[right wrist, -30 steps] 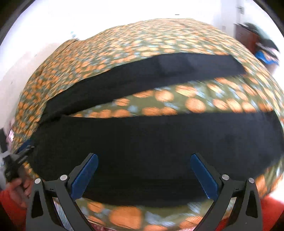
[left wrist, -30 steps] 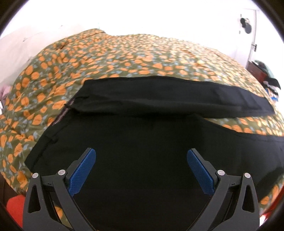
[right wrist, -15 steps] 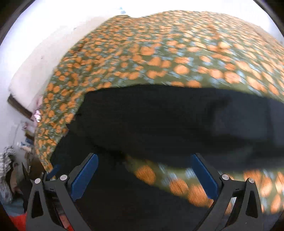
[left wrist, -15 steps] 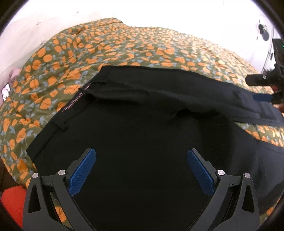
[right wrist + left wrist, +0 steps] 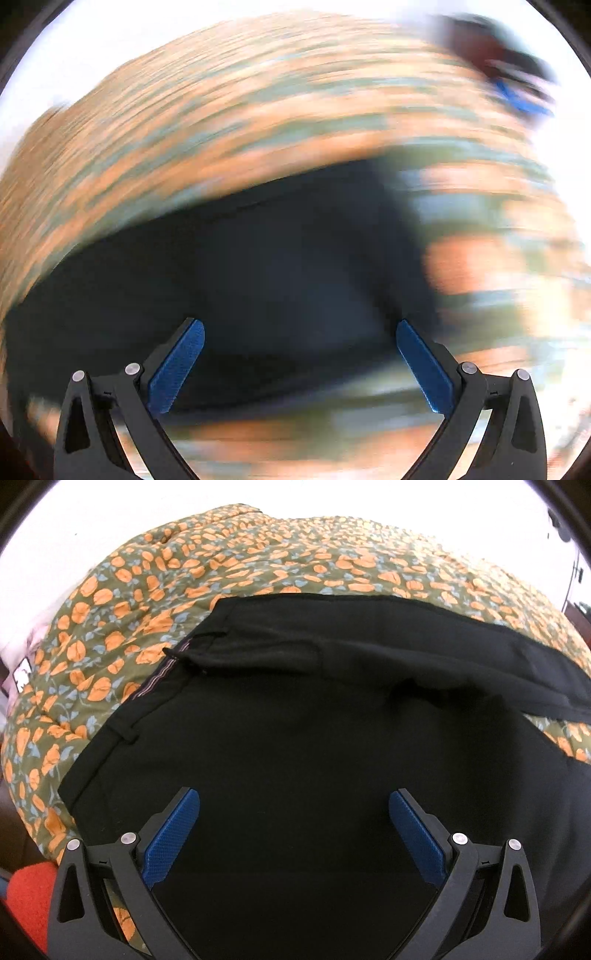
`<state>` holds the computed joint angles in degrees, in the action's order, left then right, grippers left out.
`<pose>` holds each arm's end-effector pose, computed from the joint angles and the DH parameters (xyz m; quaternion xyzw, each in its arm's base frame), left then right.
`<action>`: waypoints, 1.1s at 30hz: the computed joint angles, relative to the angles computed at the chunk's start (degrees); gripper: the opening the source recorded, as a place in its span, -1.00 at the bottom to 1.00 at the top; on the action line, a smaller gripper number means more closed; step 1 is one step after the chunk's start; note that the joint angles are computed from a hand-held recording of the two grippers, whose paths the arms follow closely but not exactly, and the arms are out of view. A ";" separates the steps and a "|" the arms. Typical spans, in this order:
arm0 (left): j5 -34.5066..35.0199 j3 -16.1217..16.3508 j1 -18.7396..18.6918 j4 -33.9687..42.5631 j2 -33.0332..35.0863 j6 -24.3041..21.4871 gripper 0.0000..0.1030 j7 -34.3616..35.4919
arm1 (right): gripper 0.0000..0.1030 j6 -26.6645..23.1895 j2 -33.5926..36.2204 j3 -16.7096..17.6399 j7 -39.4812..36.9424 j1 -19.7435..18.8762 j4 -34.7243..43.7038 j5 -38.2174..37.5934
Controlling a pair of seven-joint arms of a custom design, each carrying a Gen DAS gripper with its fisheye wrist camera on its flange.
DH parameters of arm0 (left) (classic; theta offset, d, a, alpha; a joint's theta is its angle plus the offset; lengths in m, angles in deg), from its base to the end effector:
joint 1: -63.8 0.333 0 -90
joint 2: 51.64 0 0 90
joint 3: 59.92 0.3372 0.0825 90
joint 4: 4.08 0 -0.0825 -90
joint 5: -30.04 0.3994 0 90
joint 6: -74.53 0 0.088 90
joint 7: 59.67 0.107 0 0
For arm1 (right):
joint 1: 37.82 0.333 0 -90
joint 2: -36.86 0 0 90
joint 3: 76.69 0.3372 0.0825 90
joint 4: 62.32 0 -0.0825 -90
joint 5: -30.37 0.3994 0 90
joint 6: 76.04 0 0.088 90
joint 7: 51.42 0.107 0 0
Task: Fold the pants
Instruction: 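Grasp the trouser leg hem with the right tool and lift it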
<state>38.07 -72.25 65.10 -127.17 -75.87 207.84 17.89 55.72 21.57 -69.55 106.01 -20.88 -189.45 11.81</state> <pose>0.4684 -0.1083 0.6509 -0.6560 0.6890 -0.1825 0.2480 0.4685 0.2069 0.5375 -0.4628 0.8568 -0.1510 0.1700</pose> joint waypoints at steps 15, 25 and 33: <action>4.38 -1.18 -0.62 0.98 1.46 -2.02 0.99 -1.92 | -0.35 5.16 4.43 -4.65 -16.52 -3.30 3.07 7.85; 1.95 -0.18 -1.18 1.10 0.93 -1.91 0.99 -1.85 | -0.86 4.90 -21.46 6.85 -9.20 0.43 -9.06 -6.53; -2.63 1.16 -2.17 0.24 -1.91 -1.63 0.99 1.82 | -0.86 -14.09 -34.52 16.95 7.75 11.58 -17.17 4.54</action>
<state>35.44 -71.09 62.93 -126.93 -77.78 206.21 19.71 41.62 -12.95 -52.60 113.76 -9.30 -206.62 16.35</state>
